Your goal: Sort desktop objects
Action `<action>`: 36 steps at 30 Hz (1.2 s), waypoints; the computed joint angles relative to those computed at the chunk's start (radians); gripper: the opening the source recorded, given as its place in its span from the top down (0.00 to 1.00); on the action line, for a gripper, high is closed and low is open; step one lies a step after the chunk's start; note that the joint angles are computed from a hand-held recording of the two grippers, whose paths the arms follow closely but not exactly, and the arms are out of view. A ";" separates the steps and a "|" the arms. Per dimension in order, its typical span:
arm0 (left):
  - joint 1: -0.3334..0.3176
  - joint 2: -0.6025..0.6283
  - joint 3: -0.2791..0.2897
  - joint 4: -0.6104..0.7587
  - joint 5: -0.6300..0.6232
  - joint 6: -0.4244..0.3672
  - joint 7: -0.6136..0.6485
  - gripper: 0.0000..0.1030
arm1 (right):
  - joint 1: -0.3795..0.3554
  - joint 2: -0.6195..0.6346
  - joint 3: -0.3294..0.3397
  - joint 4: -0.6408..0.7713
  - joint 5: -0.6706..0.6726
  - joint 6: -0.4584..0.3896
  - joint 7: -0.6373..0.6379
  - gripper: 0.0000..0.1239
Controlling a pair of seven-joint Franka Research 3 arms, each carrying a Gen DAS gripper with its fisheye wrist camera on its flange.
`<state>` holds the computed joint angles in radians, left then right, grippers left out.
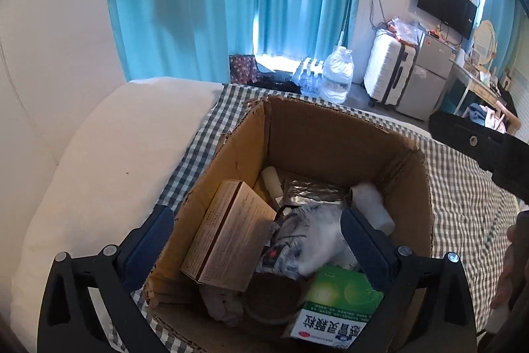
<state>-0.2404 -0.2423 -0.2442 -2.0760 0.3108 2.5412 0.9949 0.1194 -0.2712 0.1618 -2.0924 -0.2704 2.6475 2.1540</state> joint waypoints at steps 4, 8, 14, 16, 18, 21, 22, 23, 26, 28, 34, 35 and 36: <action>-0.004 -0.028 -0.010 -0.021 0.014 0.004 -0.020 0.00 | -0.021 -0.062 0.009 -0.043 -0.021 -0.013 0.044 0.19; -0.012 -0.066 -0.016 -0.038 0.009 -0.006 -0.042 0.00 | -0.038 -0.135 0.021 -0.091 -0.023 -0.041 0.040 0.19; -0.018 -0.116 -0.042 -0.008 0.038 -0.039 -0.077 0.00 | -0.082 -0.276 0.058 -0.144 -0.036 -0.101 0.030 0.19; -0.023 -0.130 -0.051 0.007 0.047 -0.059 -0.081 0.00 | -0.095 -0.331 0.066 -0.160 -0.037 -0.114 0.019 0.18; -0.023 -0.141 -0.067 0.032 0.064 -0.089 -0.102 0.00 | -0.106 -0.379 0.073 -0.170 -0.027 -0.126 0.013 0.18; -0.035 -0.167 -0.075 0.053 0.076 -0.094 -0.097 0.00 | -0.128 -0.461 0.084 -0.185 -0.018 -0.148 -0.003 0.17; -0.036 -0.179 -0.081 0.056 0.085 -0.093 -0.104 0.00 | -0.136 -0.485 0.087 -0.189 -0.014 -0.154 -0.007 0.17; -0.038 -0.188 -0.084 0.058 0.089 -0.092 -0.107 0.00 | -0.146 -0.513 0.091 -0.194 -0.010 -0.156 -0.007 0.17; -0.048 -0.211 -0.091 0.073 0.092 -0.086 -0.109 0.00 | -0.162 -0.567 0.102 -0.197 0.012 -0.173 -0.019 0.17; -0.048 -0.220 -0.104 0.089 0.098 -0.093 -0.118 0.00 | -0.166 -0.603 0.105 -0.205 0.023 -0.187 -0.036 0.17; -0.079 -0.233 -0.104 0.081 0.080 -0.059 -0.107 0.00 | -0.186 -0.689 0.117 -0.242 0.050 -0.227 -0.074 0.17; -0.086 -0.241 -0.100 0.061 0.066 -0.038 -0.116 0.00 | -0.196 -0.705 0.119 -0.257 0.055 -0.221 -0.065 0.17; -0.088 -0.248 -0.099 0.042 0.057 -0.023 -0.129 0.00 | -0.202 -0.723 0.119 -0.277 0.065 -0.211 -0.054 0.17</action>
